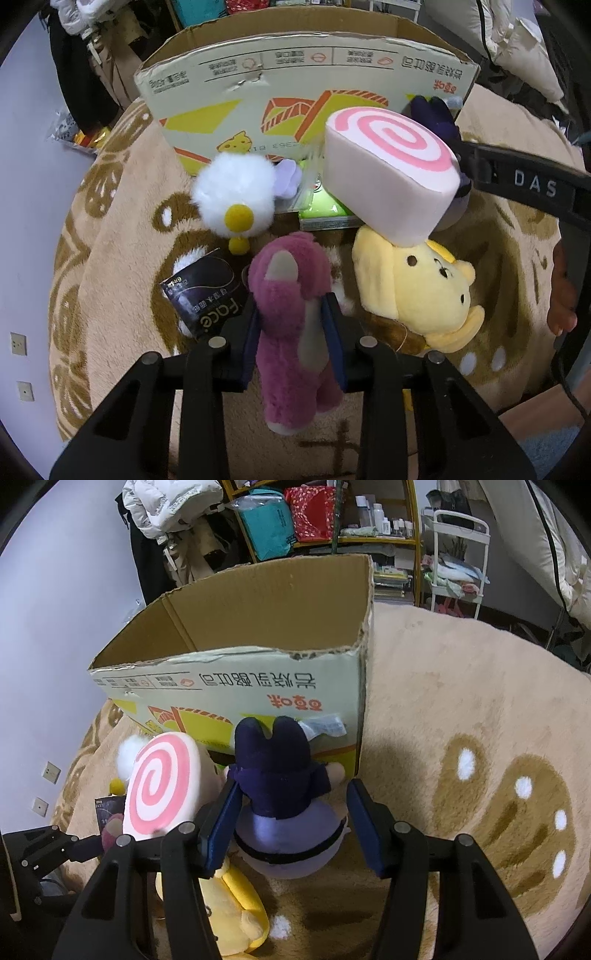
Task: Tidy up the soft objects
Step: 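Close the left tool on the pink bear while the right tool grips the navy doll, then lift the pink bear with the left tool while the right tool carries the navy doll over the box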
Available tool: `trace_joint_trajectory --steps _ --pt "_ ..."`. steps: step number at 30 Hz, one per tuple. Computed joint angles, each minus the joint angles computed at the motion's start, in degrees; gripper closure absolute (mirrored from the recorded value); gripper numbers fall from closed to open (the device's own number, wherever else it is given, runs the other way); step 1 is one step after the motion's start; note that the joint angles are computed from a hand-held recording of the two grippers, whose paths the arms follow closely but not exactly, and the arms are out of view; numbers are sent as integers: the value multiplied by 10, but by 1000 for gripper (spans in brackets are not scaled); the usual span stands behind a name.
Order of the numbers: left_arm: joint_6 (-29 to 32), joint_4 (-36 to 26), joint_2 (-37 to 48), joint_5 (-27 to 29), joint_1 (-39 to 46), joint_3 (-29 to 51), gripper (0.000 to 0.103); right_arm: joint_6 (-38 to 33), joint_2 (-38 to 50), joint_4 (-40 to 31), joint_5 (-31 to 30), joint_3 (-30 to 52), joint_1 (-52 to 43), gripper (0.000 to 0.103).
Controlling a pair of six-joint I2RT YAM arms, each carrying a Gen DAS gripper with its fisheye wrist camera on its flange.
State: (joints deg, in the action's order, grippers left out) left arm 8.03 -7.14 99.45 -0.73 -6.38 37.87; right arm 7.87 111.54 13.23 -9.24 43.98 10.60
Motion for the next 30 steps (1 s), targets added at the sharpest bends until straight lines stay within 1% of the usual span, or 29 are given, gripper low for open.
trace_joint_trajectory --steps 5,10,15,18,22,28,30 --pt "-3 3 -9 9 9 -5 74 -17 -5 2 14 -5 12 56" --pt "-11 12 -32 12 17 -19 74 -8 -18 3 14 -15 14 58" --pt "-17 22 -76 32 28 -40 74 -5 -32 5 11 -29 13 59" --pt "-20 39 -103 32 33 -56 74 -6 -55 13 3 -47 6 59" --pt "-29 69 -152 16 37 -87 74 -11 -91 27 13 -75 11 59" --pt "-37 119 -231 -10 50 -133 74 -18 -164 38 40 -116 27 59" --pt "-36 134 -254 -9 58 -145 74 -19 -195 39 50 -130 32 59"
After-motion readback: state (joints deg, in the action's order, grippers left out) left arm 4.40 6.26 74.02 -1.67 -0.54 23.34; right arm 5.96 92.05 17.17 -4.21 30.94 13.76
